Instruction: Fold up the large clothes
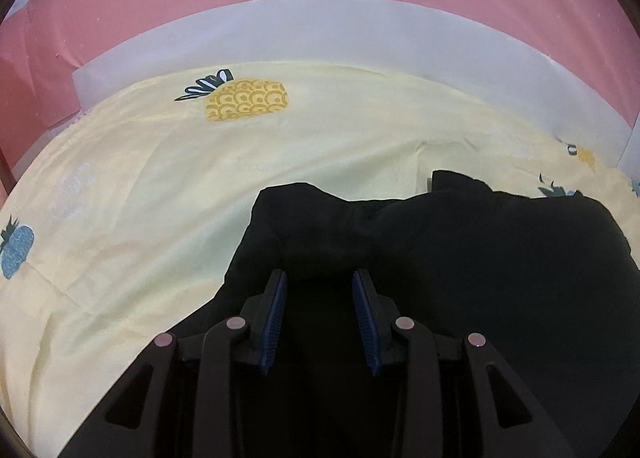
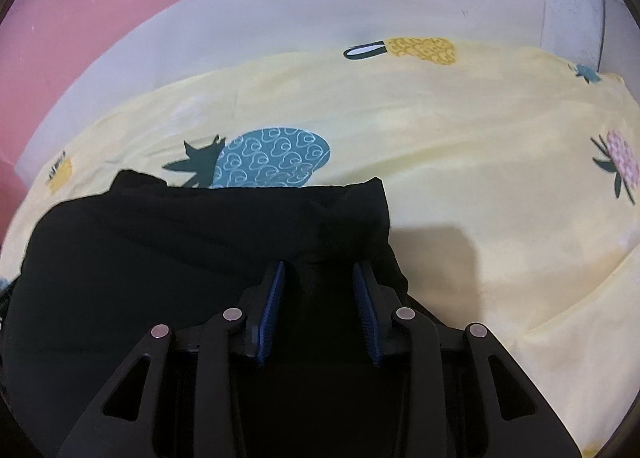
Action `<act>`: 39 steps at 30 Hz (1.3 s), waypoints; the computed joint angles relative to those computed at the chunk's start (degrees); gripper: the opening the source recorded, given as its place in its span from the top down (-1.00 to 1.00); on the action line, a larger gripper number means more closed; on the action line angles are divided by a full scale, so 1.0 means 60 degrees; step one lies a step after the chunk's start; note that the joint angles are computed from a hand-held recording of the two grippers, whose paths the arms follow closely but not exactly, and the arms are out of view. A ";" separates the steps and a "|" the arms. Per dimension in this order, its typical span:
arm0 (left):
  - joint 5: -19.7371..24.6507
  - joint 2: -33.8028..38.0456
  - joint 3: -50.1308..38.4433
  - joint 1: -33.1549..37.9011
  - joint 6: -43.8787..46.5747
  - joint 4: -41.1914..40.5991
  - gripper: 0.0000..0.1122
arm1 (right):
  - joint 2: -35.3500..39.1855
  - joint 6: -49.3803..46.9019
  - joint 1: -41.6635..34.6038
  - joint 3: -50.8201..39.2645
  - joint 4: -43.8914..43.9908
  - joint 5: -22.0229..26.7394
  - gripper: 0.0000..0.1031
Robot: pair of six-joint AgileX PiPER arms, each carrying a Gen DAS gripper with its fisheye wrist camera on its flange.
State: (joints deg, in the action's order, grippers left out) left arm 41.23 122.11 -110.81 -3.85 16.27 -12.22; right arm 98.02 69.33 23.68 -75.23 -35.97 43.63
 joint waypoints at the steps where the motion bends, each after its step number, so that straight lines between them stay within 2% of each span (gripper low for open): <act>1: 0.0266 0.0014 -0.0233 -0.0039 -0.0159 0.0299 0.34 | -0.0029 -0.0057 0.0110 -0.0102 -0.0014 0.0330 0.32; 3: 0.0372 -0.0396 -0.0025 -0.0012 -0.0251 0.0525 0.35 | -0.0247 -0.0050 0.0591 -0.0397 -0.0322 0.1389 0.31; 5: 0.0020 -0.1380 0.1105 0.0446 0.0713 -0.0532 0.35 | -0.1172 0.0205 0.1130 0.0225 -0.0628 0.1308 0.31; 7: -0.0301 -0.2438 0.2449 0.1011 0.2021 -0.1841 0.35 | -0.2249 0.1344 0.2176 0.1105 -0.1462 0.1688 0.30; 10: -0.0367 -0.3835 0.4518 0.1998 0.4400 -0.3932 0.35 | -0.3342 0.2696 0.3530 0.2301 -0.1876 0.2267 0.30; 11: -0.0395 -0.4065 0.5038 0.2192 0.4889 -0.4165 0.34 | -0.3535 0.2991 0.3752 0.2655 -0.1803 0.2295 0.30; 13: -0.0632 -0.4030 0.5581 0.2240 0.4986 -0.3786 0.34 | -0.3677 0.3523 0.3895 0.3457 -0.1562 0.2220 0.30; 15: -0.0919 -0.3987 0.5961 0.2335 0.5589 -0.4265 0.34 | -0.3666 0.3927 0.3898 0.3809 -0.1807 0.2093 0.31; 18: -0.1024 -0.4045 0.5923 0.2193 0.5036 -0.3821 0.34 | -0.3507 0.3653 0.3800 0.3599 -0.1613 0.2192 0.31; 21: -0.0576 -0.4257 0.5787 0.2273 0.4453 -0.3402 0.34 | -0.3451 0.3247 0.3849 0.2972 -0.1141 0.2812 0.31; 23: -0.0195 -0.4748 0.6096 0.2725 0.5060 -0.4018 0.34 | -0.3895 0.3673 0.4328 0.2996 -0.1277 0.3071 0.31; 25: 0.0024 -0.5310 0.6672 0.3292 0.5826 -0.4602 0.34 | -0.4275 0.4394 0.5428 0.3113 -0.1657 0.3796 0.31; 27: 0.0288 -0.5600 0.7096 0.3790 0.6282 -0.4937 0.34 | -0.4460 0.5072 0.6154 0.3412 -0.1740 0.4056 0.31; 31: 0.0450 -0.5384 0.7536 0.4184 0.6368 -0.4886 0.20 | -0.4326 0.5590 0.6249 0.4272 -0.1232 0.3537 0.30; 33: 0.0373 -0.5388 0.7616 0.4201 0.6385 -0.4944 0.13 | -0.4321 0.5658 0.6294 0.4303 -0.1294 0.3573 0.29; 36: 0.0301 -0.5454 0.7568 0.4039 0.5890 -0.4451 0.12 | -0.4188 0.5311 0.6151 0.3969 -0.1019 0.3794 0.28; 39: 0.0649 -0.5867 0.7540 0.4092 0.5532 -0.4019 0.14 | -0.4226 0.5337 0.6460 0.3561 -0.0791 0.4338 0.28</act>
State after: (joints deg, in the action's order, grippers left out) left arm 45.13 86.91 -65.57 20.70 49.46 -36.34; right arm 72.66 101.36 62.44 -53.87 -40.72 69.66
